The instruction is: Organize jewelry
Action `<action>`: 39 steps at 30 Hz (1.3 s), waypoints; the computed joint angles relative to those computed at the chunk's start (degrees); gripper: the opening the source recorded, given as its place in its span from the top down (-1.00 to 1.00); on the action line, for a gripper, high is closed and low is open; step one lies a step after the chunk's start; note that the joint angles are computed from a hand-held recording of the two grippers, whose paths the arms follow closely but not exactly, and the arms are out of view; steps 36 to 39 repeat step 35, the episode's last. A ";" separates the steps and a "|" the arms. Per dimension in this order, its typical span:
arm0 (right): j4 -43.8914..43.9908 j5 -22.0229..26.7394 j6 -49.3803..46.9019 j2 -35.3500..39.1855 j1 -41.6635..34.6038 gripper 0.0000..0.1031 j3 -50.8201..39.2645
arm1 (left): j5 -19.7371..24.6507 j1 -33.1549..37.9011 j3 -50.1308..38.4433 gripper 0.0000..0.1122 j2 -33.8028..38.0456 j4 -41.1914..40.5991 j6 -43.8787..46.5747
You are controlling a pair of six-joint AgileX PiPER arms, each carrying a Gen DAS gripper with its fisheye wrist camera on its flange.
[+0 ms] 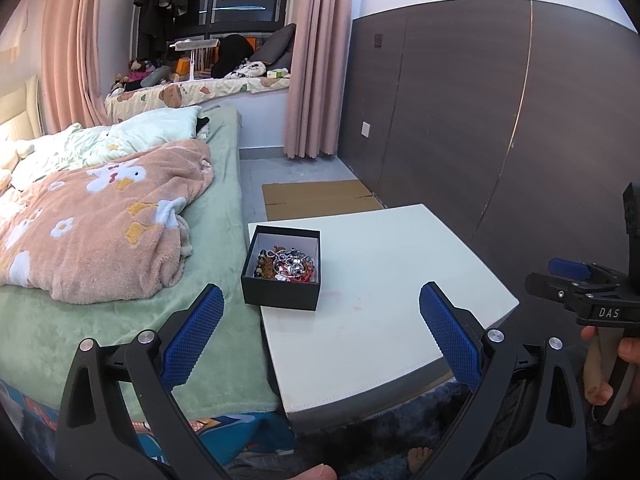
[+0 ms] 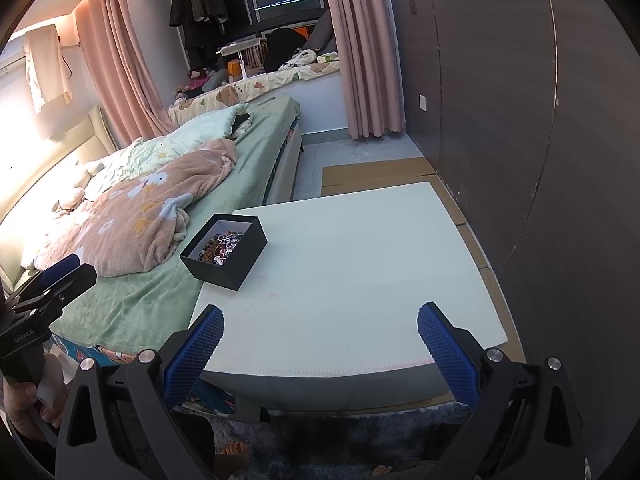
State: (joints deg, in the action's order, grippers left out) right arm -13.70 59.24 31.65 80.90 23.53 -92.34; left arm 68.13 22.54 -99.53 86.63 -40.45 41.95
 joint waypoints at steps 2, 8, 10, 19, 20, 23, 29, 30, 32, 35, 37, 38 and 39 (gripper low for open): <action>0.00 -0.03 0.10 -0.02 0.05 -0.85 0.00 | 0.01 -0.15 0.13 -0.74 -0.22 0.57 0.19; -0.05 -0.31 0.25 -0.12 0.00 -0.85 0.28 | -0.04 -0.05 0.53 -0.74 -0.63 0.57 0.75; -0.04 -0.34 0.19 -0.12 -0.03 -0.85 0.29 | -0.11 -0.04 0.58 -0.74 -0.69 0.57 0.83; 0.17 -0.96 0.26 -0.75 -0.06 -0.85 1.14 | -3.19 -2.47 2.74 -0.74 -2.79 2.01 2.31; 0.63 -1.21 -0.15 -0.88 -0.45 -0.85 1.36 | -3.51 -2.69 2.98 -0.74 -2.99 2.05 2.31; 1.09 -1.34 -0.25 -1.03 -0.73 -0.85 1.55 | -4.24 -2.96 3.22 -0.74 -3.21 2.39 1.87; 1.67 -1.61 -0.51 -1.14 -1.03 -0.85 1.67 | -3.07 -2.24 1.84 -0.74 -2.07 2.24 0.52; 1.61 -1.59 -0.42 -1.11 -1.00 -0.85 1.64 | -2.94 -2.06 1.76 -0.74 -1.99 2.09 0.52; 1.41 -1.34 -0.33 -1.04 -0.89 -0.85 1.54 | -2.74 -1.63 1.77 -0.74 -1.77 1.49 0.89; 1.35 -1.13 -0.35 -1.01 -0.88 -0.85 1.46 | -2.44 -0.98 1.64 -0.74 -1.40 0.75 0.96; 1.35 -1.13 -0.35 -1.01 -0.88 -0.85 1.46 | -2.44 -0.98 1.64 -0.74 -1.40 0.75 0.96; 1.35 -1.13 -0.35 -1.01 -0.88 -0.85 1.46 | -2.44 -0.98 1.64 -0.74 -1.40 0.75 0.96; 1.35 -1.13 -0.35 -1.01 -0.88 -0.85 1.46 | -2.44 -0.98 1.64 -0.74 -1.40 0.75 0.96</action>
